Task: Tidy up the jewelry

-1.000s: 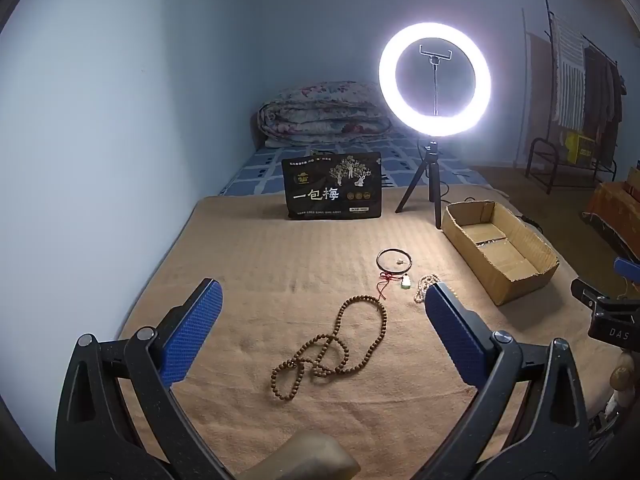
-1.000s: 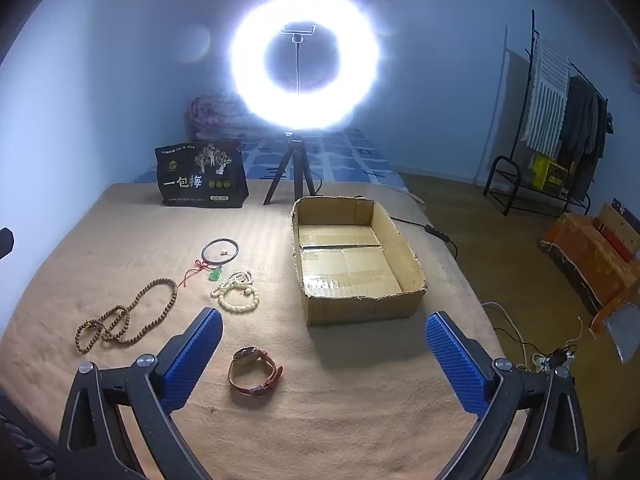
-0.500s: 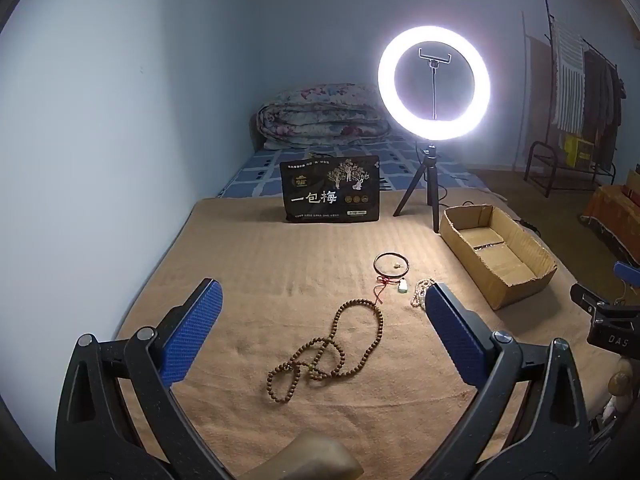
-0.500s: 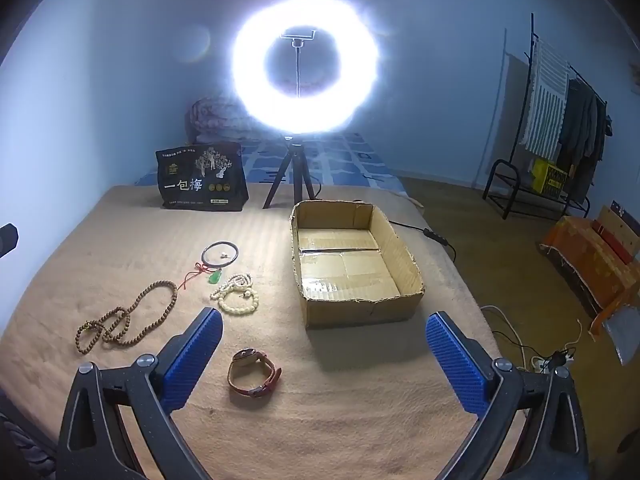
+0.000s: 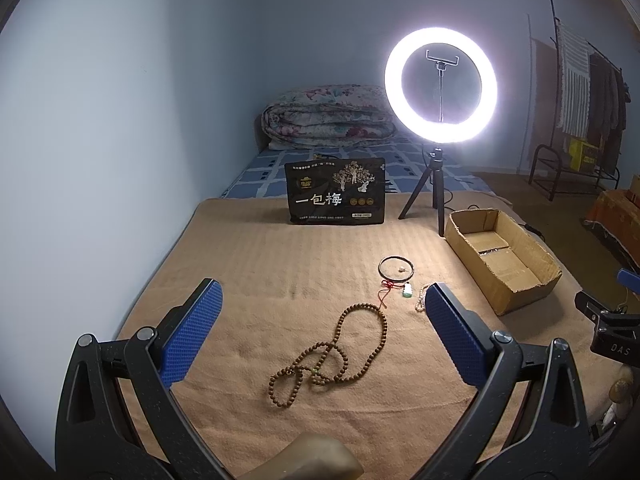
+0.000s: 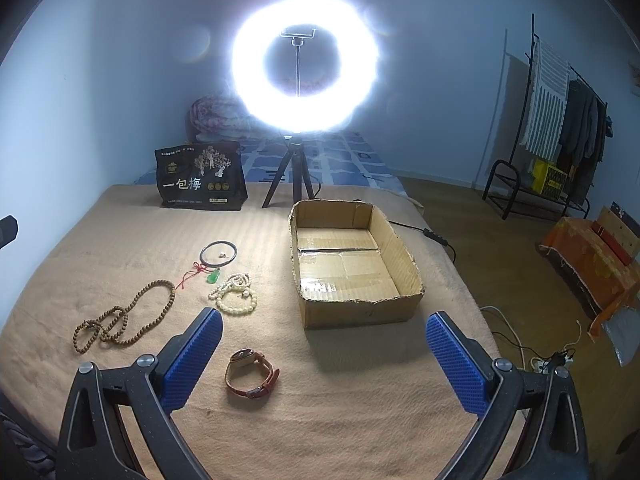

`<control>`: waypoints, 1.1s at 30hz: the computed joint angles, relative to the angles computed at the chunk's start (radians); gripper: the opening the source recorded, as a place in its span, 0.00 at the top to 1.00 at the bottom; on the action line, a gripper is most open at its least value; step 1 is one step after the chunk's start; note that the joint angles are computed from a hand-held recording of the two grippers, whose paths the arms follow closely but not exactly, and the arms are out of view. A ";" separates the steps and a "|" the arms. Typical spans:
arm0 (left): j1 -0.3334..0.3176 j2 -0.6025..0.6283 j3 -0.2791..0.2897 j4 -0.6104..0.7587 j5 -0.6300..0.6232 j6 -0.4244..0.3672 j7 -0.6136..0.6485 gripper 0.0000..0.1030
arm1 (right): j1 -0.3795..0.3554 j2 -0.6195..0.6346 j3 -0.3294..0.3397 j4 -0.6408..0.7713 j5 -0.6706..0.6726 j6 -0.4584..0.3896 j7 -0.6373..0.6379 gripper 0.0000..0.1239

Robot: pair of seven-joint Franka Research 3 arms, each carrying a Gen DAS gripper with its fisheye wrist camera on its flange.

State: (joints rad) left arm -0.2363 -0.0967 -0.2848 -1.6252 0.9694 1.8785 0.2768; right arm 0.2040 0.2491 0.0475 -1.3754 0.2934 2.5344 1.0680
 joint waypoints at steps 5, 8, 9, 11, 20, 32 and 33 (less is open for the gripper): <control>0.001 -0.004 0.000 -0.006 0.001 0.003 -0.003 0.00 | 0.000 0.001 0.001 0.003 0.005 -0.003 0.002 0.17; 0.004 -0.004 0.002 -0.007 0.002 0.003 -0.001 0.00 | -0.001 0.002 0.003 0.003 0.009 -0.004 -0.004 0.17; 0.005 -0.004 0.003 -0.009 0.001 0.004 -0.001 0.00 | 0.000 0.002 0.003 0.003 0.009 -0.003 -0.005 0.17; 0.005 -0.007 0.002 -0.012 -0.002 0.006 -0.003 0.00 | -0.001 0.004 0.003 0.005 0.012 -0.006 -0.006 0.17; 0.012 -0.015 0.000 -0.028 -0.003 0.011 -0.007 0.00 | -0.001 0.010 0.003 0.014 0.015 -0.017 -0.006 0.17; 0.013 -0.017 -0.001 -0.030 -0.003 0.013 -0.008 0.00 | -0.001 0.008 0.002 0.010 0.015 -0.022 -0.007 0.17; 0.013 -0.017 -0.001 -0.031 -0.005 0.013 -0.007 0.00 | -0.001 0.008 0.002 0.010 0.015 -0.022 -0.007 0.17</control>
State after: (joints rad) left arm -0.2229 -0.1138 -0.2855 -1.6557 0.9643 1.8917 0.2698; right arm 0.2029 0.2570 0.0499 -1.3652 0.3086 2.5119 1.0613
